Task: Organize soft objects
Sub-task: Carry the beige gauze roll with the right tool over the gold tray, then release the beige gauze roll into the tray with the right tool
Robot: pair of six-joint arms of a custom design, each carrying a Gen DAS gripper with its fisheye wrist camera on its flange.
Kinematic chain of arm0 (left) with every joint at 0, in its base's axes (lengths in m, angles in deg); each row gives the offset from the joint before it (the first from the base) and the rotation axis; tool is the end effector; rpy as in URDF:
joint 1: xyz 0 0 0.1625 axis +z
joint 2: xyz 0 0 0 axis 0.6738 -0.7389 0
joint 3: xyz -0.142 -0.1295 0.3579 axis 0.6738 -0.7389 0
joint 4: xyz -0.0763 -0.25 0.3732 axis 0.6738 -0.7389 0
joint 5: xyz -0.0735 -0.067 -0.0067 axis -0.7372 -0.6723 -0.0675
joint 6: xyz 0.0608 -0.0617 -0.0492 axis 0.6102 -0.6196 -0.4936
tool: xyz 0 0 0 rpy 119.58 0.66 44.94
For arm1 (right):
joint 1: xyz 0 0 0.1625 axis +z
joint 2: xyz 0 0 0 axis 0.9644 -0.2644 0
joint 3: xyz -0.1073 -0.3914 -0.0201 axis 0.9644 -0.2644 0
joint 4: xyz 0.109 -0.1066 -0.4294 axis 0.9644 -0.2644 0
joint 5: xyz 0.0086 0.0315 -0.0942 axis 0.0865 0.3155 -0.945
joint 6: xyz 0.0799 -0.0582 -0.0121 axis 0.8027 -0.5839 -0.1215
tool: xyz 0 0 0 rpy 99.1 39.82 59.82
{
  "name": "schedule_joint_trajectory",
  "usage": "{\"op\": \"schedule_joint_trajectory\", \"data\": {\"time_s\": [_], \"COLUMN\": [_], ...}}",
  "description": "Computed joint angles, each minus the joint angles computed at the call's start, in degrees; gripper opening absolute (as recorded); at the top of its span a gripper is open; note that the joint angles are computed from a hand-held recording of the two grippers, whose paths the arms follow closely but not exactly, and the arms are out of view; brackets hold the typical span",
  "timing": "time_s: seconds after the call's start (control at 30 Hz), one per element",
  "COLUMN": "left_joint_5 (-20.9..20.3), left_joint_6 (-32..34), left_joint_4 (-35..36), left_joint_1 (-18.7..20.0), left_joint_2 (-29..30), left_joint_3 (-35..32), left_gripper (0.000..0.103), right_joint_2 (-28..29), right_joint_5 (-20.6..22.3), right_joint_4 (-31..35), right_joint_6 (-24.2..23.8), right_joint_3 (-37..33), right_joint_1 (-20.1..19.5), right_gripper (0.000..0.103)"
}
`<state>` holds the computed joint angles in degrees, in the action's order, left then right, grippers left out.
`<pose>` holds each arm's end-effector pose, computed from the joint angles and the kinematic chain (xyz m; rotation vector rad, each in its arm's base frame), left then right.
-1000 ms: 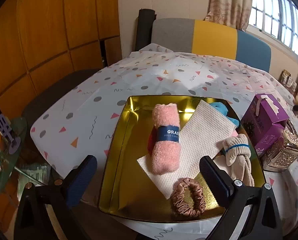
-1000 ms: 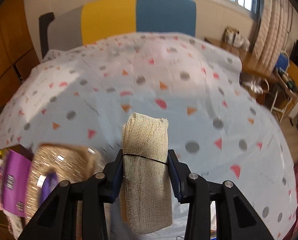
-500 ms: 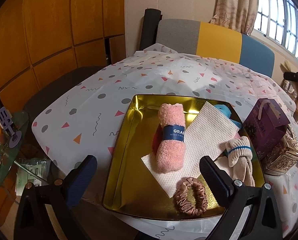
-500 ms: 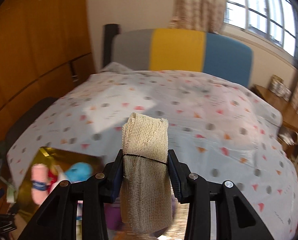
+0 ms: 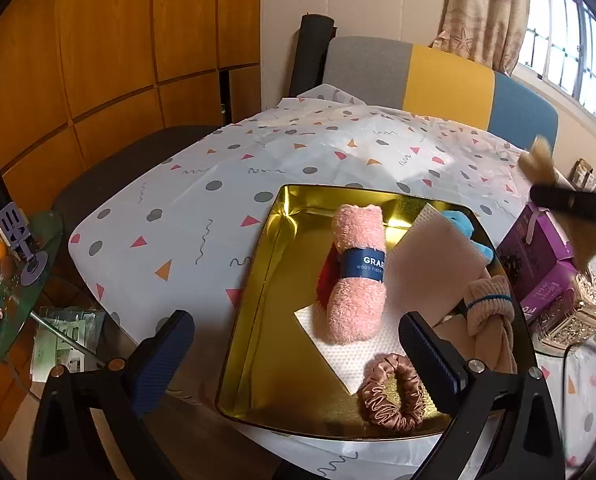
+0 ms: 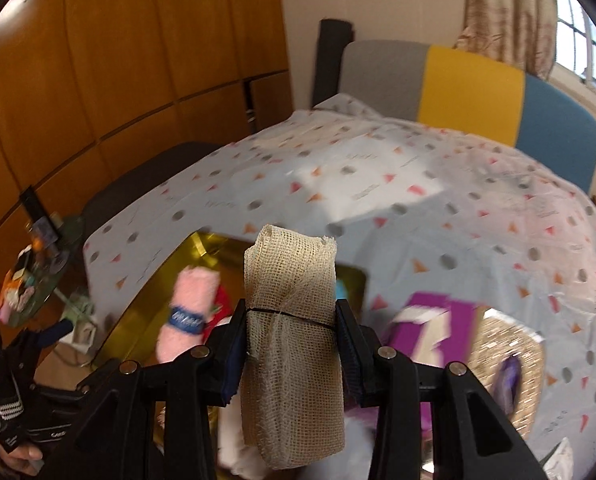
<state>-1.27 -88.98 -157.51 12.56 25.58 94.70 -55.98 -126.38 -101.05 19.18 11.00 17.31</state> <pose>-0.1935 -0.6562 0.0320 0.2204 2.1672 -1.0150 0.1336 -0.7330 0.2190 0.8055 -2.4863 0.7218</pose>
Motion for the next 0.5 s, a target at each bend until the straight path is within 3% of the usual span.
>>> {"op": "schedule_joint_trajectory", "data": {"time_s": [0.27, 0.5], "left_joint_5": [-0.1, 0.4], "left_joint_6": [-1.0, -2.6], "left_joint_4": [0.3, 0.5], "left_joint_1": [0.5, 1.4], "left_joint_2": [-0.6, -1.4], "left_joint_3": [0.4, 0.6], "left_gripper": [0.103, 0.103], "right_joint_2": [2.1, 6.1], "right_joint_5": [0.9, 0.4], "right_joint_4": [4.8, 9.3], "right_joint_6": [1.5, 6.5], "right_joint_3": [1.5, -0.3], "right_joint_1": [-0.4, -1.2], "right_gripper": [0.041, 0.041]}}
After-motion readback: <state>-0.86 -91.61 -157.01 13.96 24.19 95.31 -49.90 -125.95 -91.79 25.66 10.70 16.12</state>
